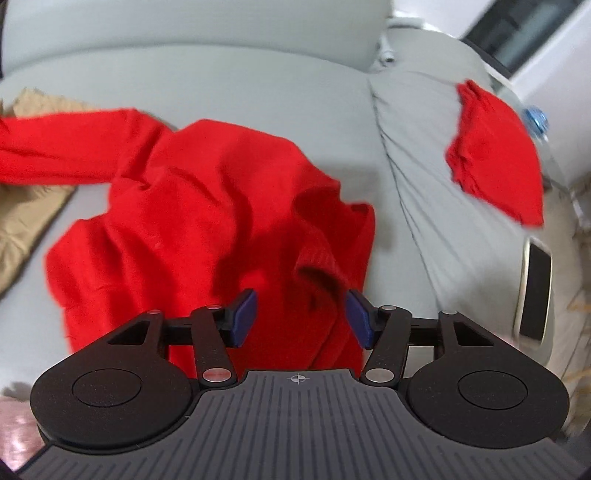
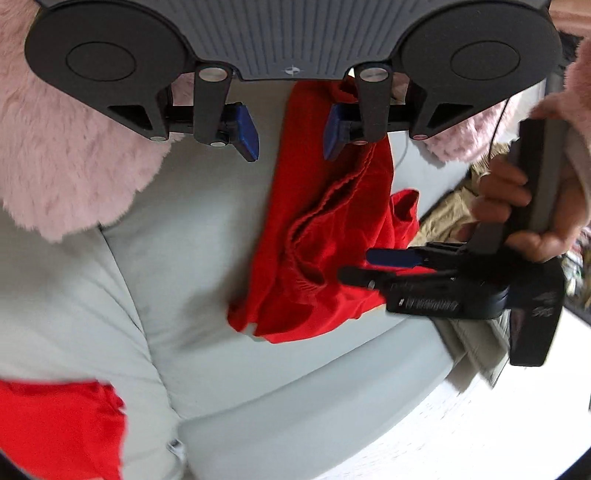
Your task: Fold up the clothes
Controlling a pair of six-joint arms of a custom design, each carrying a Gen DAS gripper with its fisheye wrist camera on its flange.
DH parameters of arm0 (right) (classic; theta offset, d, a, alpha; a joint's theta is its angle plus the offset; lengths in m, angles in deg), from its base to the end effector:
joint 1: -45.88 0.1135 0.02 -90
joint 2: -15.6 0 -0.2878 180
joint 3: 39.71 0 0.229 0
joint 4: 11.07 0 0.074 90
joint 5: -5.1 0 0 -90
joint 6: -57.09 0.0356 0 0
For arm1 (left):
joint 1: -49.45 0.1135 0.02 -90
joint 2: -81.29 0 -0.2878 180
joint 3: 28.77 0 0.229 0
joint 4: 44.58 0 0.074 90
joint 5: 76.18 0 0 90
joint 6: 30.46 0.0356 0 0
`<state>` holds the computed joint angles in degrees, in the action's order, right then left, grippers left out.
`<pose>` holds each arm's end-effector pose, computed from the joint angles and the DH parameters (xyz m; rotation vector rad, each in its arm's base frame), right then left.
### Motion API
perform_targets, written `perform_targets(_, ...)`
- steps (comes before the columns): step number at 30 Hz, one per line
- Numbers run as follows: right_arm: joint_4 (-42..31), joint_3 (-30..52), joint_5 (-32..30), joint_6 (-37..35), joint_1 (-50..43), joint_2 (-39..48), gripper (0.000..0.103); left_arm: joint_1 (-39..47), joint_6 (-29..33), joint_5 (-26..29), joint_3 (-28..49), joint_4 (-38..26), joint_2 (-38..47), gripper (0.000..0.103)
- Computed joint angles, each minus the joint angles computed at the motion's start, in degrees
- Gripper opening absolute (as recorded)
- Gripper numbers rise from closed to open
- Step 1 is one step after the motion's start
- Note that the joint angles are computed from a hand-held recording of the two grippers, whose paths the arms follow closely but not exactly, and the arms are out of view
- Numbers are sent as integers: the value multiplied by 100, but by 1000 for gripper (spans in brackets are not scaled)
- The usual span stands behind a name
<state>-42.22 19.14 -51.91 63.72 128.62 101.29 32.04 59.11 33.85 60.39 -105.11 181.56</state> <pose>0.0518 0.2532 0.2090 0.5086 2.4347 0.7068 0.3111 -0.1103 0.2506 0.4971 2.7840 -0.5640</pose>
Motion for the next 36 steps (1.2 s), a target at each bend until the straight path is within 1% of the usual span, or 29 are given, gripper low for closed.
perform_targets(2,157,-112,-28,-34,-26,-54,40,-193,-202,-230,365,-105,380,67)
perform_targets(7,429,-280,-135,-143,-105,-109,40,-561,-134,-620,842,-217,948,67)
perform_targets(11,565,-368,-159,-144,-123,-122,39,-779,-43,-733,859,-205,1102,58)
perform_targets(13,605,-394,-162,-148,-125,-122,39,-867,-3,-830,826,-151,1155,56)
perform_targets(15,622,-400,-171,-160,-131,-120,39,-936,51,-906,776,-97,1169,49)
perform_targets(16,625,-401,-177,-167,-135,-121,39,-969,83,-932,760,-86,1165,47)
perform_targets(19,639,-408,-209,-199,-159,-129,39,-1049,196,-978,651,6,1107,33)
perform_targets(20,644,-410,-221,-211,-170,-135,39,-1062,226,-978,648,6,1101,27)
perform_targets(22,651,-411,-242,-229,-189,-140,39,-1105,258,-1056,643,-2,1080,21)
perform_targets(23,655,-412,-253,-243,-201,-139,39,-1128,279,-1103,638,-1,1067,16)
perform_targets(26,647,-416,-270,-271,-226,-163,39,-1164,377,-1261,626,-36,948,12)
perform_targets(28,656,-431,-272,-277,-230,-171,39,-1147,455,-1337,624,-83,860,12)
perform_targets(32,670,-429,-274,-277,-226,-137,39,-1015,531,-1258,573,-124,645,11)
perform_targets(36,657,-418,-267,-273,-208,-115,39,-877,732,-1329,436,-122,385,8)
